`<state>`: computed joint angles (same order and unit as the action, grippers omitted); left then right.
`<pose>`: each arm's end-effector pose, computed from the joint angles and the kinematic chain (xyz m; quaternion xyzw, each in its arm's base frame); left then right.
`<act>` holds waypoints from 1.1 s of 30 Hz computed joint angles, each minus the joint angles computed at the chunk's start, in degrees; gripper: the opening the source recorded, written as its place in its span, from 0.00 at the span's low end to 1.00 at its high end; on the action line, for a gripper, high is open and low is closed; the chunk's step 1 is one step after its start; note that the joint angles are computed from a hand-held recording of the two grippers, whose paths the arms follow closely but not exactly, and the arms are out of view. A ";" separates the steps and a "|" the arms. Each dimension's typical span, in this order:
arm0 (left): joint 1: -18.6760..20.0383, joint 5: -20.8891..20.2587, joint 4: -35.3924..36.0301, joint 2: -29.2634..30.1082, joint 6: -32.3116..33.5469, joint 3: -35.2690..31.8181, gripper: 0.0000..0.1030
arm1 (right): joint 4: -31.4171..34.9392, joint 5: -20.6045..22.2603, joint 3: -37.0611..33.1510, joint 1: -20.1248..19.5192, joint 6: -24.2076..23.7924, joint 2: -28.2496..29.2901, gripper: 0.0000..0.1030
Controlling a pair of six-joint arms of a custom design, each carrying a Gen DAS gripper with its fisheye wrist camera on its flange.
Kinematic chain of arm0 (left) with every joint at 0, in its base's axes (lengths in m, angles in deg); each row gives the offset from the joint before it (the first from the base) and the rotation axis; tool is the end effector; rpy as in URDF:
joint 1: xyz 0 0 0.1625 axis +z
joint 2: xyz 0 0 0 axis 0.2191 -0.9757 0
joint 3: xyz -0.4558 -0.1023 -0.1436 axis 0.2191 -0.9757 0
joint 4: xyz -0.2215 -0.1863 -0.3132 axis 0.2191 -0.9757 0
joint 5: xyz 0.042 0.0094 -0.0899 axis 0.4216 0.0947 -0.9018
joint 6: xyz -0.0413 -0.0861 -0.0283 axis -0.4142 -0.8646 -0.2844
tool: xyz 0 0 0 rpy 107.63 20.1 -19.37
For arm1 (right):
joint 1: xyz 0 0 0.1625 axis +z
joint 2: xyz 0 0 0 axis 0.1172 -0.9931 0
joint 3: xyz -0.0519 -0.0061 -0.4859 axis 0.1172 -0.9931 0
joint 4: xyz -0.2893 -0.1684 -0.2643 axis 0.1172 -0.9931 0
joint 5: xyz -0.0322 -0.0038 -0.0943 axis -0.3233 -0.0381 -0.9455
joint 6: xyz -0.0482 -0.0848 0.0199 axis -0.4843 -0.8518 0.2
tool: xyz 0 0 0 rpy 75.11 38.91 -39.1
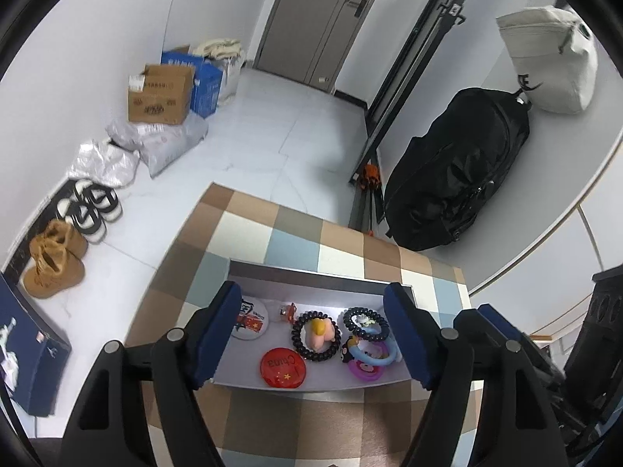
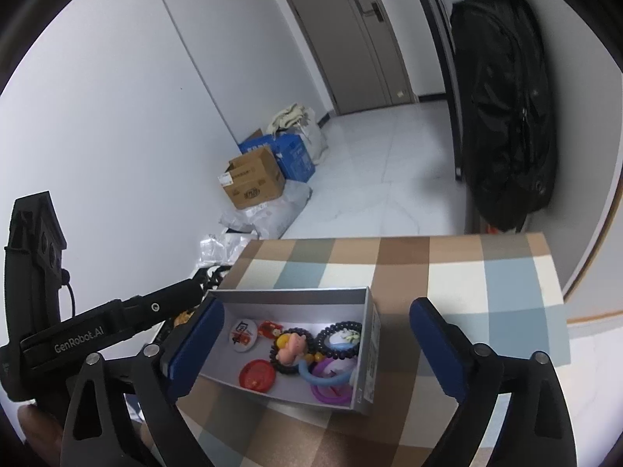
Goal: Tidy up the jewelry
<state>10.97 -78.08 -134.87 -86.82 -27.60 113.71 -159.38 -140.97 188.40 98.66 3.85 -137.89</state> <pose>-0.2332 -0.3343 0.1530 0.0136 0.8930 -0.3888 0.2262 0.2174 -0.3723 0.1376 0.2569 -0.9047 0.3169 0.1228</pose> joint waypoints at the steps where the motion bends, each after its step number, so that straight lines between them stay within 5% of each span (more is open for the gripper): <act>1: -0.58 0.65 1.04 -0.19 -0.57 0.10 0.70 | -0.48 0.31 0.34 0.07 -0.28 -0.15 0.94; 5: -3.15 3.79 10.25 -1.20 -6.47 -0.28 0.80 | -3.15 0.81 1.59 0.57 -1.60 -0.15 0.98; 22: -10.34 8.42 25.80 -2.80 -18.03 0.60 0.81 | -13.02 -0.49 6.93 2.62 -5.58 0.77 1.00; 33: -11.10 7.20 22.86 -1.35 -16.48 1.02 0.81 | -15.06 -1.22 8.31 0.87 -4.67 0.79 1.00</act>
